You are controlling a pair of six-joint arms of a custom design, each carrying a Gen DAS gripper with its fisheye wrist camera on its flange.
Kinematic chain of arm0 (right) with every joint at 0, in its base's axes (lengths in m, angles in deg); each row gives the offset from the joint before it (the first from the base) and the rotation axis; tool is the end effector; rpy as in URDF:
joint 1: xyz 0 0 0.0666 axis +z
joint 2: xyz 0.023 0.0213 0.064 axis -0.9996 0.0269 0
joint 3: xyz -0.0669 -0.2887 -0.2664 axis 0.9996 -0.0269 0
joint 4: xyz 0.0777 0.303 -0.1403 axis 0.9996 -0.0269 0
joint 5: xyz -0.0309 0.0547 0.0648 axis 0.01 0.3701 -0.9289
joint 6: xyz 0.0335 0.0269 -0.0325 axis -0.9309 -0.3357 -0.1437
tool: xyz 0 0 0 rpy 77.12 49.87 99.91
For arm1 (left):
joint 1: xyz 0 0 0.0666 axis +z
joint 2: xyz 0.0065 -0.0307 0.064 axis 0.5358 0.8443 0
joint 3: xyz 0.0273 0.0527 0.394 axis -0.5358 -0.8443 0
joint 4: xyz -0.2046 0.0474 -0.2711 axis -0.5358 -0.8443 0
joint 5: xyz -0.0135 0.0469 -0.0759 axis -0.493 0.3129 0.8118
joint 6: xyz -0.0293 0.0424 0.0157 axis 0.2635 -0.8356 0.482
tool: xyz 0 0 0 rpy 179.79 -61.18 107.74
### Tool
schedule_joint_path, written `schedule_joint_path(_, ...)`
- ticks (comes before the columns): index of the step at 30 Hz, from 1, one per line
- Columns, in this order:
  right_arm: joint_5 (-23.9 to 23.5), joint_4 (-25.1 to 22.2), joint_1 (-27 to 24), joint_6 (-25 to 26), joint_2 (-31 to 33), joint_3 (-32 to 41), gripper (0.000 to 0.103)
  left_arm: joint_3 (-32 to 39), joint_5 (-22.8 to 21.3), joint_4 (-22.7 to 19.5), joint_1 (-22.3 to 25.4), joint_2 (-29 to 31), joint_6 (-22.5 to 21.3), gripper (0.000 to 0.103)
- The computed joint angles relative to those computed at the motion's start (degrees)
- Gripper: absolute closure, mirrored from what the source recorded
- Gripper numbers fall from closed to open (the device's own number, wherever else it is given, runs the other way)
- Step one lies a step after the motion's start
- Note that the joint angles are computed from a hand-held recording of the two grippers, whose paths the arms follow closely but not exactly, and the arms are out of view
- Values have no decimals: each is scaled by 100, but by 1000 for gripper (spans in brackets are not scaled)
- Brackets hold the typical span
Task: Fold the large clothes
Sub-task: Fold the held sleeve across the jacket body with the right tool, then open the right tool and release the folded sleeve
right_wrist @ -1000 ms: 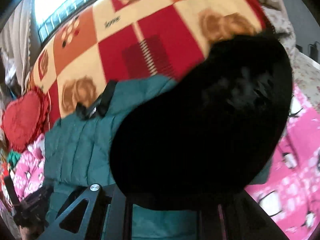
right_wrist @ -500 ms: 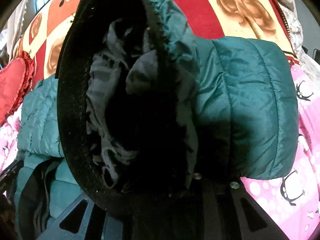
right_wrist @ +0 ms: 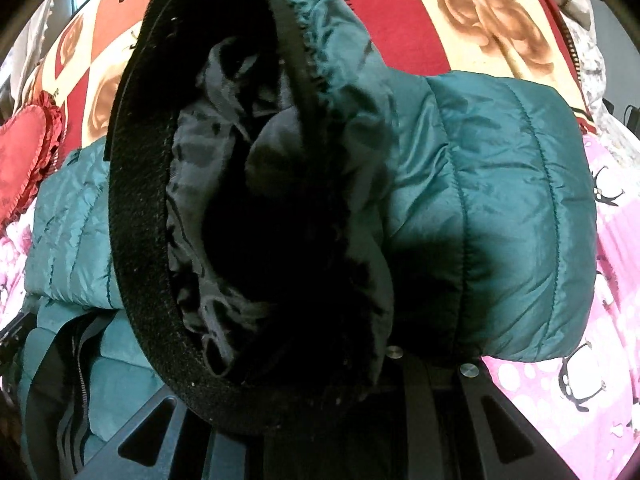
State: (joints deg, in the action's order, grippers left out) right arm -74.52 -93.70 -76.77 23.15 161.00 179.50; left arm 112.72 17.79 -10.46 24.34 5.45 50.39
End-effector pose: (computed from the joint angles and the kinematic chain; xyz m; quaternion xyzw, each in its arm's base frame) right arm 0.5949 0.1272 0.3528 -0.1485 0.9362 0.0820 0.3079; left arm 0.4418 -0.0528 0.3348 -0.2144 0.8984 0.0152 0.3829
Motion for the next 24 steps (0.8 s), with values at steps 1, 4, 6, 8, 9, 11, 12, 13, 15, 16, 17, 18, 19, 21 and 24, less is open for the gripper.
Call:
schedule_joint_path(1,-12,-28,-4,1,21,32,84,0,0,0,0,0,0,34)
schedule_joint_path(4,-58,-114,-7,-21,75,125,84,7,-13,-12,-4,2,-4,34)
schedule_joint_path(6,-39,-219,7,-16,125,237,84,-4,0,1,-2,-2,1,34)
schedule_joint_path(8,182,-489,79,112,177,474,84,1,-16,-1,-16,6,5,34)
schedule_joint_path(9,438,-496,182,247,142,521,84,-2,-16,4,-16,5,6,34)
schedule_joint_path(11,726,-253,385,518,-1,459,84,7,-41,-8,-32,15,9,34)
schedule_joint_path(12,756,-92,502,621,-87,410,84,8,-46,-14,-26,12,-3,34)
schedule_joint_path(13,714,-49,587,638,-122,423,84,15,-65,-25,-25,11,-11,34)
schedule_joint_path(15,428,-284,751,480,17,748,84,31,-85,-40,-15,18,-29,34)
schedule_joint_path(16,311,-341,809,386,83,861,84,35,-87,-43,-11,18,-31,34)
schedule_joint_path(17,144,-407,885,282,173,1004,84,35,-92,-41,-17,19,-27,34)
schedule_joint_path(18,-80,-533,955,212,300,1190,84,36,-87,-39,-12,20,-30,34)
schedule_joint_path(19,-203,-568,1004,197,369,1242,84,33,-89,-32,-15,19,-29,34)
schedule_joint_path(21,-172,-562,1243,291,427,1225,84,20,-99,-17,-26,21,-12,34)
schedule_joint_path(24,8,-543,1474,388,499,1249,84,15,-101,3,-21,30,5,34)
